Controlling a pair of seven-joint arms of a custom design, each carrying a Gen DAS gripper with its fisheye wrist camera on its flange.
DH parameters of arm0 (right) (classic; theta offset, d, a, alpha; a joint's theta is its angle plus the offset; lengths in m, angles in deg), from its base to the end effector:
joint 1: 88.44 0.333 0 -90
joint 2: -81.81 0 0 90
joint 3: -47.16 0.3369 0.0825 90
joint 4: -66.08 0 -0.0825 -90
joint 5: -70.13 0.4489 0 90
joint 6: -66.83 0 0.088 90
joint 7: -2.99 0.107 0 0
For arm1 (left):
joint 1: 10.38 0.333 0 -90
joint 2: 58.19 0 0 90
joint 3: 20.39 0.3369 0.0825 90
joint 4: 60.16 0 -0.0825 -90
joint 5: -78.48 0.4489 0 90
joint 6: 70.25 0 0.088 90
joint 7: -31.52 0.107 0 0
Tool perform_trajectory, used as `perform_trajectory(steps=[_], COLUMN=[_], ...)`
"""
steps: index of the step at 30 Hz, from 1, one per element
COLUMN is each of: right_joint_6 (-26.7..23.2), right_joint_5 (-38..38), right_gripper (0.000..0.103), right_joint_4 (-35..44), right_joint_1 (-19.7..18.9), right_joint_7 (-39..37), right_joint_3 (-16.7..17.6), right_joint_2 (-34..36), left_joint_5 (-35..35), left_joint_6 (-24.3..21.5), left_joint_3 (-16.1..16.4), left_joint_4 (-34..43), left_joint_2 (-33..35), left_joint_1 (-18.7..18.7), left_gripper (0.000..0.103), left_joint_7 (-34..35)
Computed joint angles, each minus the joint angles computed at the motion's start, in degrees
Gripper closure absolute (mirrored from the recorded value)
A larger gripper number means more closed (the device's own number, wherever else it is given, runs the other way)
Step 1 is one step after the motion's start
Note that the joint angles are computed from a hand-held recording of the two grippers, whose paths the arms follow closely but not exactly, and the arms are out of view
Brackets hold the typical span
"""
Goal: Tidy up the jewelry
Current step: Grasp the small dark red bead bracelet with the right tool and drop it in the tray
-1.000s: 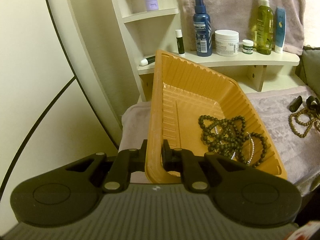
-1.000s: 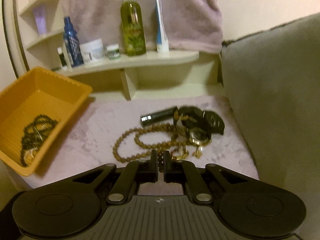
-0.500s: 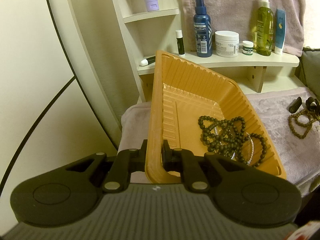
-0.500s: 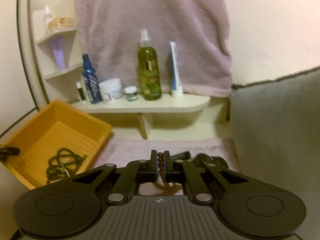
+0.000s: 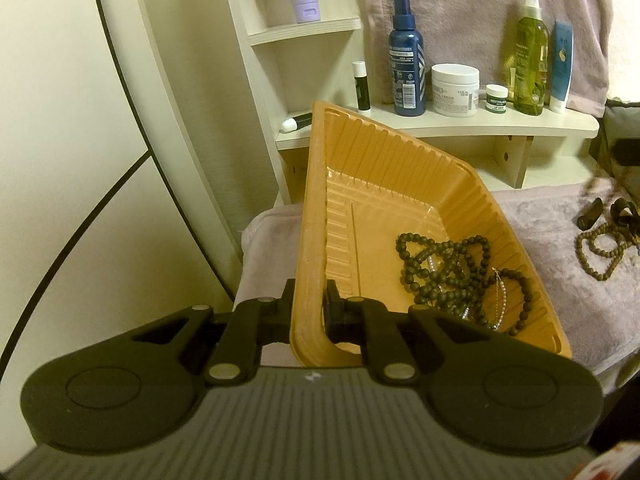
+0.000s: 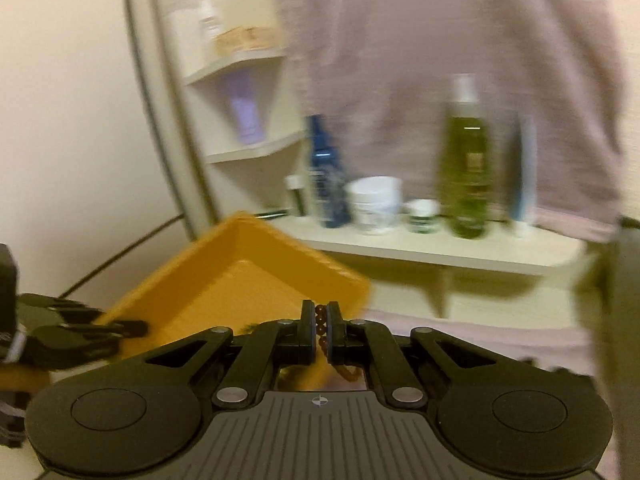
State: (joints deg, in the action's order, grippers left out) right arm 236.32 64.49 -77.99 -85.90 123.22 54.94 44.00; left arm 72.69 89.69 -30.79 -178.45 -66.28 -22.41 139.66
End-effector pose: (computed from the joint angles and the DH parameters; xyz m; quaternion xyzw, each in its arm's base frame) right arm 0.4392 0.0989 0.6297 -0.5261 0.6697 -0.2856 0.4395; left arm 0.5756 -0.2386 0.5970 -0.4076 0.8108 -0.3236 0.2679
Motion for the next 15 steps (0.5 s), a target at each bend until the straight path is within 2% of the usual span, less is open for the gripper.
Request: perform_trajectory(steps=[5,9,14,15], right_joint_6=[2.2,2.3,2.4,1.8], right_joint_5=[5.5,12.3,20.5,21.4], right_gripper=[0.098,0.098,0.098,0.094], right_joint_4=[4.4,5.7,5.9,5.8], right_joint_1=[10.4,17.0,21.9,21.7], right_joint_7=[-6.4,-11.3,-16.3,-16.7], right_joint_3=[-6.5,-11.0,-14.5,-14.3], right_joint_2=[7.6,10.9,12.9,13.0], left_joint_5=[-0.7,-1.0,-1.2,-1.3], left_joint_6=[-0.1,-0.1,-0.1,-0.1], left_joint_3=[0.2,0.2,0.2,0.2], left_joint_4=[0.1,0.1,0.2,0.2], left_joint_2=[0.1,0.1,0.2,0.3], left_joint_1=[-0.1,-0.1,0.0,0.0], left_gripper=[0.092,0.092,0.092,0.092], left_joint_7=[0.5,0.7,0.7,0.7])
